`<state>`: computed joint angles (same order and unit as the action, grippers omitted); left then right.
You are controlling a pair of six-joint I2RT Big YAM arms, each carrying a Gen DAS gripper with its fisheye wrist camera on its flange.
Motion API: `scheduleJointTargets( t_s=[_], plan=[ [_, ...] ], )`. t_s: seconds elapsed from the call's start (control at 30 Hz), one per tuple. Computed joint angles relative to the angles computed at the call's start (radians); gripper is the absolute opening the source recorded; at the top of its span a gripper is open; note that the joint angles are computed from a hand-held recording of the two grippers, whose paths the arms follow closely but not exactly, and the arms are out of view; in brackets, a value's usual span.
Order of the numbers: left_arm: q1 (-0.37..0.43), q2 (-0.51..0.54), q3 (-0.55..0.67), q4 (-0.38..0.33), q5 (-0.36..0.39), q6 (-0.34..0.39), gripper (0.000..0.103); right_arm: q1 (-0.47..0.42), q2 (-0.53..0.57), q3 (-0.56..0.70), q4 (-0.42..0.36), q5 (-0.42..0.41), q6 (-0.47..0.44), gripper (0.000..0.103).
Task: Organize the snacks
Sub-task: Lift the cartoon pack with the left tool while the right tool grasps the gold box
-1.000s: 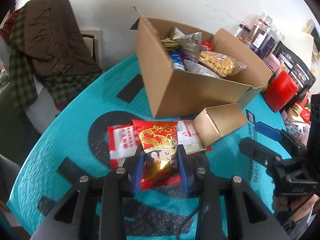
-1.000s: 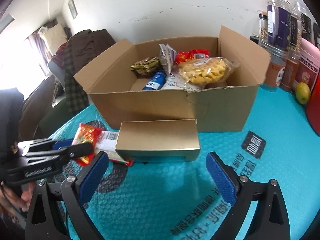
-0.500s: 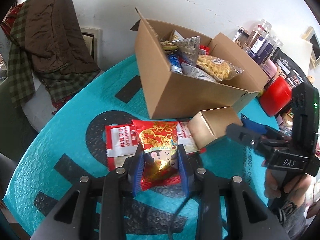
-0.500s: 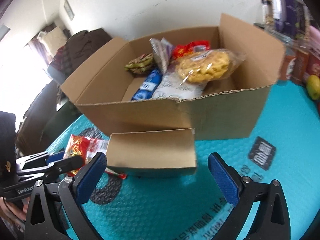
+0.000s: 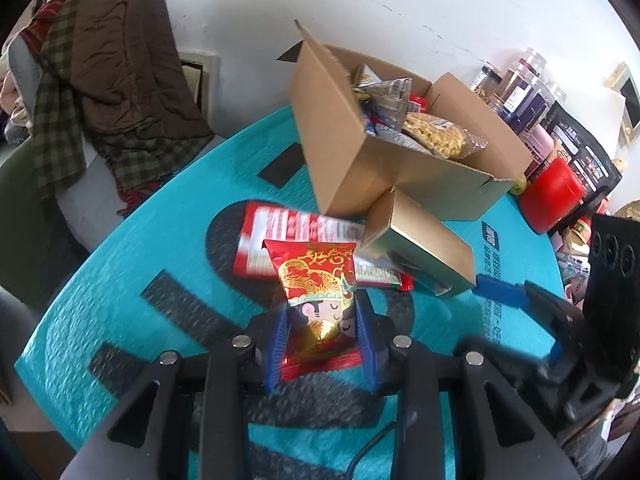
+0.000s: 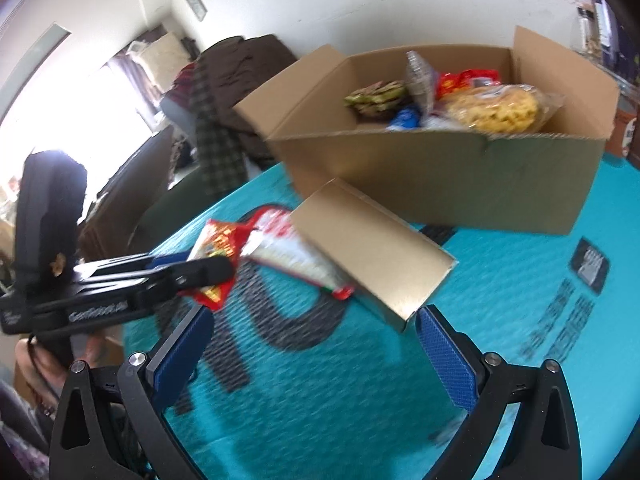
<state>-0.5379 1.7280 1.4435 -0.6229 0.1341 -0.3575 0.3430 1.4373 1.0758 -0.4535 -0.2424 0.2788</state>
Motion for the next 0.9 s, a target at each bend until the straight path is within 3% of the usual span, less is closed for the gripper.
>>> scheduleJointTargets(
  t_s=[0.1, 0.23, 0.3, 0.5, 0.57, 0.63, 0.67, 0.77, 0.9],
  plan=[
    [0.004, -0.011, -0.020, -0.002, -0.003, -0.010, 0.031, 0.017, -0.012, -0.011, 0.003, -0.016, -0.004, 0.103],
    [-0.001, -0.015, -0.030, -0.003, -0.001, -0.015, 0.031, 0.042, -0.023, -0.003, -0.022, 0.167, -0.032, 0.103],
    [-0.005, -0.011, -0.028, -0.005, 0.005, -0.014, 0.031, 0.042, -0.015, 0.009, -0.023, 0.214, -0.051, 0.103],
    [-0.013, -0.005, -0.025, -0.004, 0.012, -0.010, 0.031, 0.020, 0.059, 0.063, -0.001, 0.218, -0.156, 0.101],
    [-0.016, -0.002, -0.021, -0.009, 0.007, -0.010, 0.031, 0.014, 0.085, 0.083, -0.012, 0.201, -0.190, 0.082],
    [-0.017, -0.003, -0.023, -0.011, 0.011, -0.014, 0.031, 0.009, 0.101, 0.097, -0.036, 0.190, -0.202, 0.072],
    [-0.017, -0.003, -0.023, -0.013, 0.011, -0.014, 0.031, 0.009, 0.101, 0.093, -0.035, 0.187, -0.199, 0.059],
    [-0.021, -0.004, -0.026, -0.018, 0.015, -0.010, 0.031, 0.003, 0.096, 0.087, -0.044, 0.146, -0.172, 0.052],
    [-0.032, -0.004, -0.026, -0.028, 0.023, 0.000, 0.031, 0.008, 0.051, 0.046, -0.062, 0.162, -0.140, 0.044]
  ],
)
